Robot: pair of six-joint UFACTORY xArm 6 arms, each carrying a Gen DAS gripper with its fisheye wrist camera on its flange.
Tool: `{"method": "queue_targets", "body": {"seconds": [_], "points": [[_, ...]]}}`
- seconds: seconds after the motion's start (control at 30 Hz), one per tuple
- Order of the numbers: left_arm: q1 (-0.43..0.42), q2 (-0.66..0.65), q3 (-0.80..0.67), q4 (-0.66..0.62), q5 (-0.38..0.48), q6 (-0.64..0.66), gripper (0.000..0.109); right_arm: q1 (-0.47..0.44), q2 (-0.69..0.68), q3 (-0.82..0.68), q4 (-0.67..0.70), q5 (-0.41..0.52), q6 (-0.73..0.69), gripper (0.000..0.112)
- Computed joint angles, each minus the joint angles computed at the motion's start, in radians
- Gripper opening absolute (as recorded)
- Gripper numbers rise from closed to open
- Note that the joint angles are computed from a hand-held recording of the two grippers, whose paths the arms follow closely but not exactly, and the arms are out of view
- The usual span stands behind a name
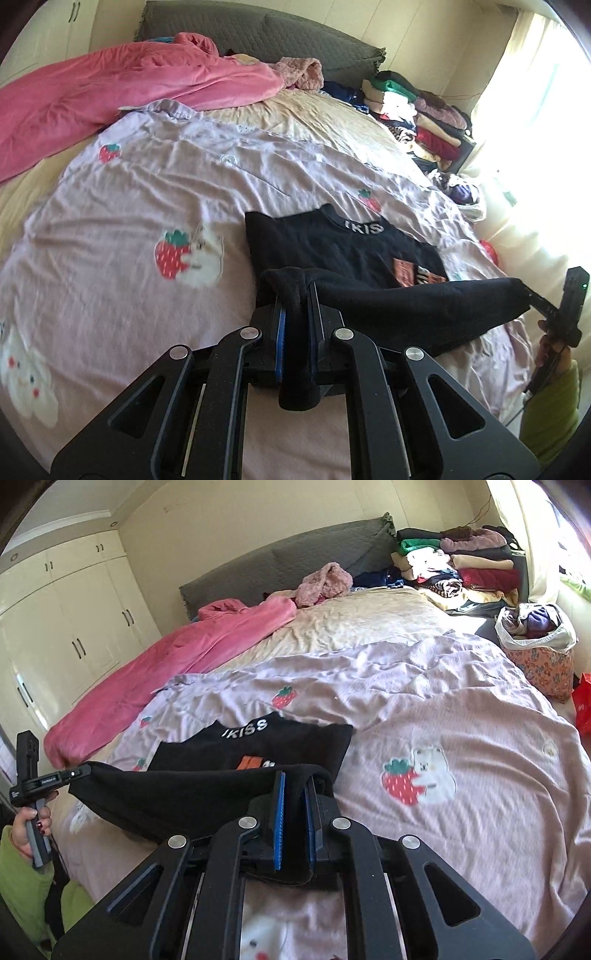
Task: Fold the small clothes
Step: 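Fold the hem up over the body toward the collar with both tools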
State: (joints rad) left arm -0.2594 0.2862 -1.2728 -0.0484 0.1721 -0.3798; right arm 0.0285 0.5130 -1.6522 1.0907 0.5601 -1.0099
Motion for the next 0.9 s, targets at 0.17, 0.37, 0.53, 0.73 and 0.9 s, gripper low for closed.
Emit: {"method": "queue_targets", "body": {"seconds": [0.17,0.37,0.53,0.73,0.9], "points": [[0.018,0.083,-0.114,0.089,0.048,-0.064,0.003,0.007,0.093,-0.127,-0.061,0.000,0.083,0.008],[0.033,0.160,-0.223,0.248,0.096,-0.174,0.004,0.015,0.184,-0.255,-0.123,-0.001,0.146,0.008],[0.034,0.211,-0.289,0.284,0.124,-0.199,0.004,0.022,0.285,-0.385,-0.241,0.003,0.250,0.008],[0.037,0.289,-0.384,0.368,0.172,-0.246,0.004,0.028,0.412,-0.552,-0.398,0.034,0.395,0.008],[0.043,0.358,-0.457,0.365,0.198,-0.241,0.004,0.036,0.515,-0.691,-0.542,0.066,0.513,0.008]]}}
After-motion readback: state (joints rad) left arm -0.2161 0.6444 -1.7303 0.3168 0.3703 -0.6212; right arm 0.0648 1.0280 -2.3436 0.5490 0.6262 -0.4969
